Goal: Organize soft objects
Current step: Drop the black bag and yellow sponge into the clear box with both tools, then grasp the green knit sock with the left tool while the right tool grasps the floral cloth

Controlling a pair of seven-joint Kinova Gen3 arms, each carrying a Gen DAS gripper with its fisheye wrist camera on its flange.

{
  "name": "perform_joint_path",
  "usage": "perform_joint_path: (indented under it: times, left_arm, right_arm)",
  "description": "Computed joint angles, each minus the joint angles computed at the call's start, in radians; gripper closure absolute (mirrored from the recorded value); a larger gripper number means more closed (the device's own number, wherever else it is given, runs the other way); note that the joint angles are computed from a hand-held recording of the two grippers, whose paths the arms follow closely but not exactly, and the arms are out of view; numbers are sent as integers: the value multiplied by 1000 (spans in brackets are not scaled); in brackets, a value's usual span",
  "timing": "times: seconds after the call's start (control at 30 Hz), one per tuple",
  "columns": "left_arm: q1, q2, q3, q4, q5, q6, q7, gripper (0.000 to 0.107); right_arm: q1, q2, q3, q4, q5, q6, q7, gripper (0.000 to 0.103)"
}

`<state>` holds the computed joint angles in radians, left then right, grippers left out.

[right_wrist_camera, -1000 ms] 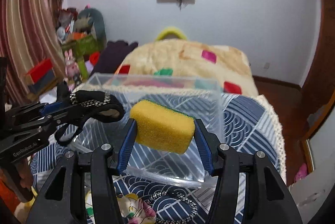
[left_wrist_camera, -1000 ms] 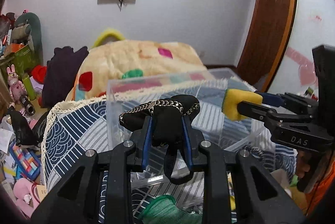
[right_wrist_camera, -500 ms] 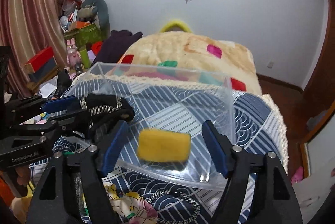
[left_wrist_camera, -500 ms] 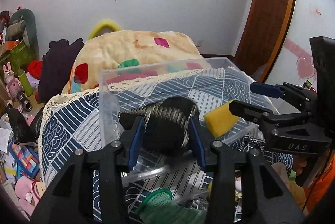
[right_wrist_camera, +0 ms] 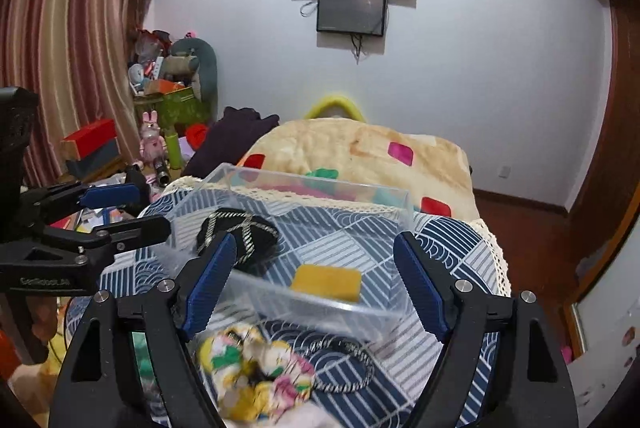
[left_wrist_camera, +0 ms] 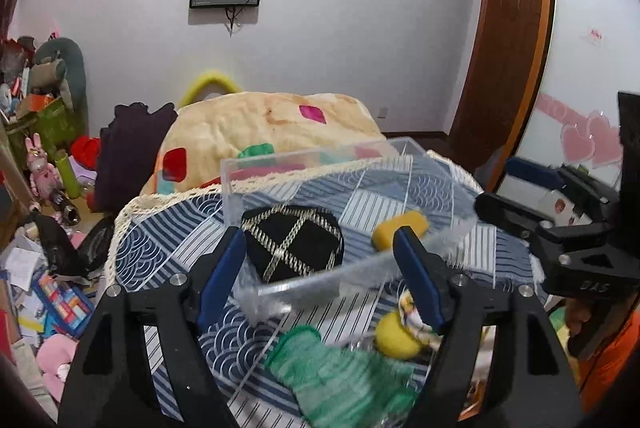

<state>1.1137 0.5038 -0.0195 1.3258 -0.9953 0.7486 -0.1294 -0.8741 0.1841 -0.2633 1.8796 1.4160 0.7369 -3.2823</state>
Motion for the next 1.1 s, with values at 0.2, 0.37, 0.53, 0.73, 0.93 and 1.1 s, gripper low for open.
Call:
perform_joint_path:
  times: [0.2,0.37,0.53,0.73,0.93,1.1]
  left_arm:
    - [40,8,8,42,-25,21,45,21]
    - [34,23,29,67,11,-8,31,18]
    - [23,49,36,68,75,-7,-15,18]
    - [22,17,-12,165,89,-121,90,18]
    - [-8,-16,-16,246,97,-230,136,43]
    - [16,-30,-61,284,85,-306,180,58]
  right_arm:
    - [-4,-2,-18,53,-1,-37,-24,23]
    - [8,24,-12,77,-54,-124,19,23]
    - [10,50,20,81,-111,-179,58,23]
    - [7,52,52,95,-131,-218,31,25]
    - [32,42,67,110,-164,-294,45,50]
    - [39,39,90,119,-180,-352,42,72]
